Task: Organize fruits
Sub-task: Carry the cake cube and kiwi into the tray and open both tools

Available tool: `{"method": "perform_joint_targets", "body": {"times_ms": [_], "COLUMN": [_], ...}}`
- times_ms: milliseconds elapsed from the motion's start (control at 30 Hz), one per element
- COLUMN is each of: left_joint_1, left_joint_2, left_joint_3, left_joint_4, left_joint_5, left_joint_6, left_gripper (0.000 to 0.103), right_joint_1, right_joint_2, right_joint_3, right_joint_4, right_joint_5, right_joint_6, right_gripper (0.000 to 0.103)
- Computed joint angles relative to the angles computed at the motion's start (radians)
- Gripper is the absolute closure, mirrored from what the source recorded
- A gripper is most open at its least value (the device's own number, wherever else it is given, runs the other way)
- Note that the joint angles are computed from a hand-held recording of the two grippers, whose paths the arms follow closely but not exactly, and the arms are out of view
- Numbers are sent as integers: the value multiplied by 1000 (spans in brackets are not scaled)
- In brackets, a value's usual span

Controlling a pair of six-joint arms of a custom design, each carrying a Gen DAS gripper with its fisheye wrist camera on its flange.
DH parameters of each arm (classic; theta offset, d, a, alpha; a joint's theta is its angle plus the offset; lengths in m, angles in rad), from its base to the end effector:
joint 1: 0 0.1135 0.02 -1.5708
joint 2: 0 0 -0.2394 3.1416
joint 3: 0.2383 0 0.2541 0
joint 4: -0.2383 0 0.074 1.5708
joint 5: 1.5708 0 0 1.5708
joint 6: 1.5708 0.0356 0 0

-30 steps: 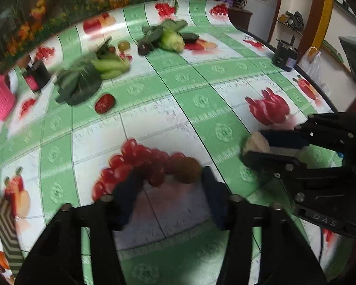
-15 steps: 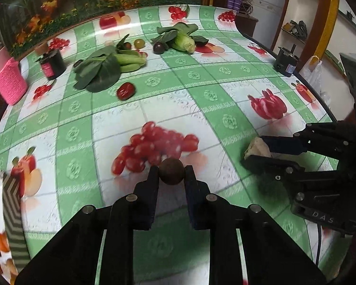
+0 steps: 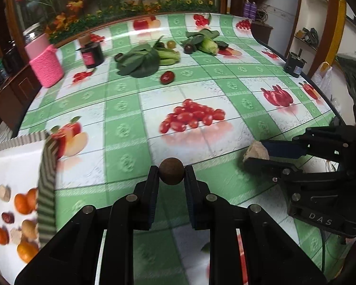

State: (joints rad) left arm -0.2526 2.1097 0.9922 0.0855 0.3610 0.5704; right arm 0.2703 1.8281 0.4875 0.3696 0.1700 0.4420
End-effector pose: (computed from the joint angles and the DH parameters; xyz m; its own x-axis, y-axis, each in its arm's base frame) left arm 0.3454 -0.1021 0.0312 -0.4785 0.6452 -0.5956 0.7933 0.6085 0.0219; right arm 0.2495 0.0629 0.0283 -0.7922 0.2180 -0.5700 0.1856 0.9758 0.1152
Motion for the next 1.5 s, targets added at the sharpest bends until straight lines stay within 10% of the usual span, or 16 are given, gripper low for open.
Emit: {"method": "perform_joint_targets", "body": {"times_ms": [1500], "left_joint_1": [486], "left_joint_2": [93], "left_joint_3": [222], "left_joint_4": [-125], "left_joint_5": [84], "left_joint_6": [130], "left_gripper": [84], "right_joint_1": [333], "right_joint_2": [349], "right_joint_3": [737], "right_joint_4": [-381], "right_joint_5": [37], "right_joint_6": [-42], "right_gripper": [77]}}
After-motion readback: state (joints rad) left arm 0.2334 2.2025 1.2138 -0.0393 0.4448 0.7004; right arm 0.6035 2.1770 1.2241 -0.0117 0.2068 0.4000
